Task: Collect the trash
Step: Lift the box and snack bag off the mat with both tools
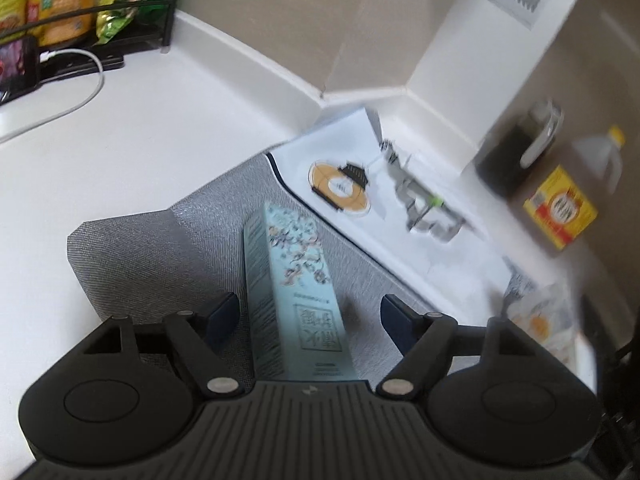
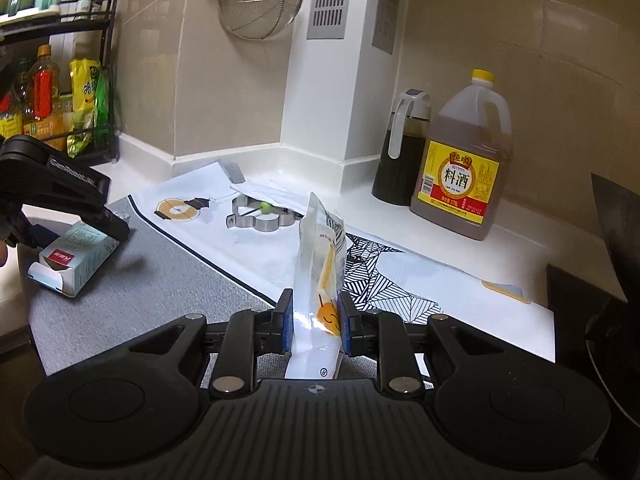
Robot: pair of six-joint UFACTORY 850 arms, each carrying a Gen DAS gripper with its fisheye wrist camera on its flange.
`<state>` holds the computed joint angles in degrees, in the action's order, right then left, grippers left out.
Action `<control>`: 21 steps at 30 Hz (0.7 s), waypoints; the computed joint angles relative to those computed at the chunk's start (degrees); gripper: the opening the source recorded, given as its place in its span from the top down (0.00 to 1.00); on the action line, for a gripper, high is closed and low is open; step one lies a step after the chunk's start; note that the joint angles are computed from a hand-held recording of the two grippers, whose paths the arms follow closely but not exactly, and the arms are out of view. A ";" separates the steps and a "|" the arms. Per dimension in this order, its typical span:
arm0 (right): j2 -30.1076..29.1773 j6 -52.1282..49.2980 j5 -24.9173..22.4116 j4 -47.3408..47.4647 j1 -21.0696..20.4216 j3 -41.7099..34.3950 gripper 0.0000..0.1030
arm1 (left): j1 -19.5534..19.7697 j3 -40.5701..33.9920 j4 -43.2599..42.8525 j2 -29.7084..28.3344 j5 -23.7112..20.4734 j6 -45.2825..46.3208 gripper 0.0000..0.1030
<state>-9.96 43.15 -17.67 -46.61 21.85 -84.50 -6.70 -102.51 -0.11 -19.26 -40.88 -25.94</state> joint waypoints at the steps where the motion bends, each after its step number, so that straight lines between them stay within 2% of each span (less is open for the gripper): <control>1: -0.10 0.00 -0.08 -0.72 0.15 0.01 0.76 | -0.59 -0.59 2.16 -0.48 -0.93 -0.33 0.22; 2: -0.17 0.03 -0.14 -1.41 0.30 0.05 0.76 | -1.13 -0.95 4.37 -0.79 -1.62 -0.62 0.31; 3: -0.22 -0.01 -0.17 -2.03 0.45 0.10 0.76 | -1.59 -1.34 6.31 -1.08 -2.46 -0.72 0.45; 6: -0.02 2.83 -0.58 -6.92 1.13 0.71 0.76 | -1.70 -1.50 6.73 -1.04 -3.19 0.69 0.50; 12: 1.49 10.80 0.30 -12.58 1.08 1.89 0.76 | -1.57 1.63 5.00 2.54 -1.30 3.43 0.51; 21: 6.95 21.65 3.61 -22.25 2.07 5.98 0.76 | -2.72 13.43 4.66 14.45 4.93 6.91 0.51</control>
<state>-3.00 64.81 -14.06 -68.86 23.92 -78.52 -9.41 -89.08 4.55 -4.81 -35.96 -19.03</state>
